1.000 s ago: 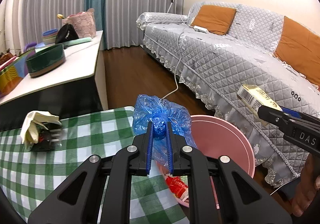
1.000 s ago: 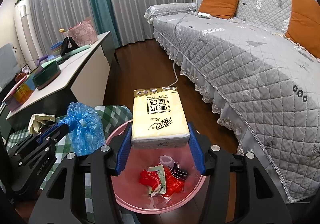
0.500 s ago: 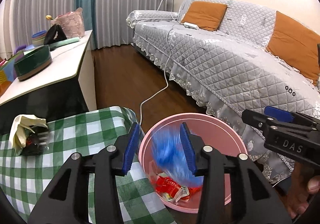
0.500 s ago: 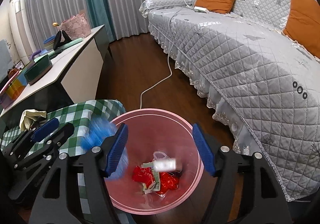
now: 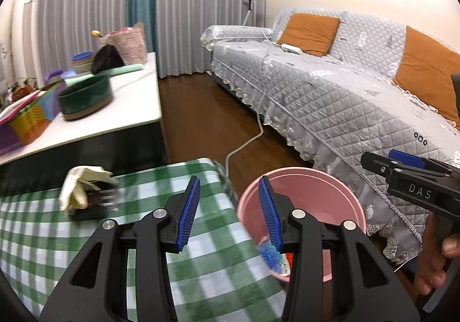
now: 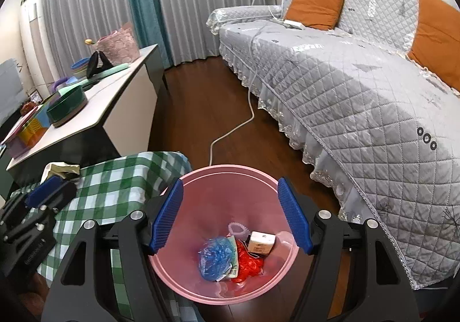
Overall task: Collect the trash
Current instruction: 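Open the left tool to drop the blue bag while the right tool drops the tissue pack, then move both tools back over the table toward the white paper bag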
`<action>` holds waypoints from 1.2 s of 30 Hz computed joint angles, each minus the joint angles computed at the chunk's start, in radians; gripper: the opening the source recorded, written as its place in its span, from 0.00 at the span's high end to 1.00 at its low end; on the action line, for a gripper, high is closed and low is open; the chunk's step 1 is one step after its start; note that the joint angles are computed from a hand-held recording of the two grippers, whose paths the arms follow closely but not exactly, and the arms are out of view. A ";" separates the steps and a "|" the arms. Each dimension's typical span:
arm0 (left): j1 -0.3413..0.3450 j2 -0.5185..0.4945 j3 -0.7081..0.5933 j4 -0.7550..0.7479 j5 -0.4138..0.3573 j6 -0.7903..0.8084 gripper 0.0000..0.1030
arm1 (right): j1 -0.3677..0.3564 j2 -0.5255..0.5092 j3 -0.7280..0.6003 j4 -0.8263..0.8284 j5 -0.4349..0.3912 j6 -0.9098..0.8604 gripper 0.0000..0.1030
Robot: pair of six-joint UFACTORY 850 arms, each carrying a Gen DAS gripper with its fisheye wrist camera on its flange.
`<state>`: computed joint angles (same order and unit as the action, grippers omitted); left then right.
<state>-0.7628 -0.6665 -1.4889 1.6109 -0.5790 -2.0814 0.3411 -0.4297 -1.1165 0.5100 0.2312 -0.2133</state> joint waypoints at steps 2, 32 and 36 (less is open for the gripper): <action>-0.001 0.025 0.030 0.004 -0.014 -0.013 0.59 | 0.011 0.007 0.006 0.002 0.003 -0.006 0.34; 0.177 0.370 0.448 0.047 -0.105 -0.178 0.65 | 0.140 0.033 0.022 -0.108 0.104 0.030 0.71; 0.230 0.373 0.479 0.071 -0.053 -0.258 0.67 | 0.152 0.011 0.000 -0.094 0.093 0.010 0.71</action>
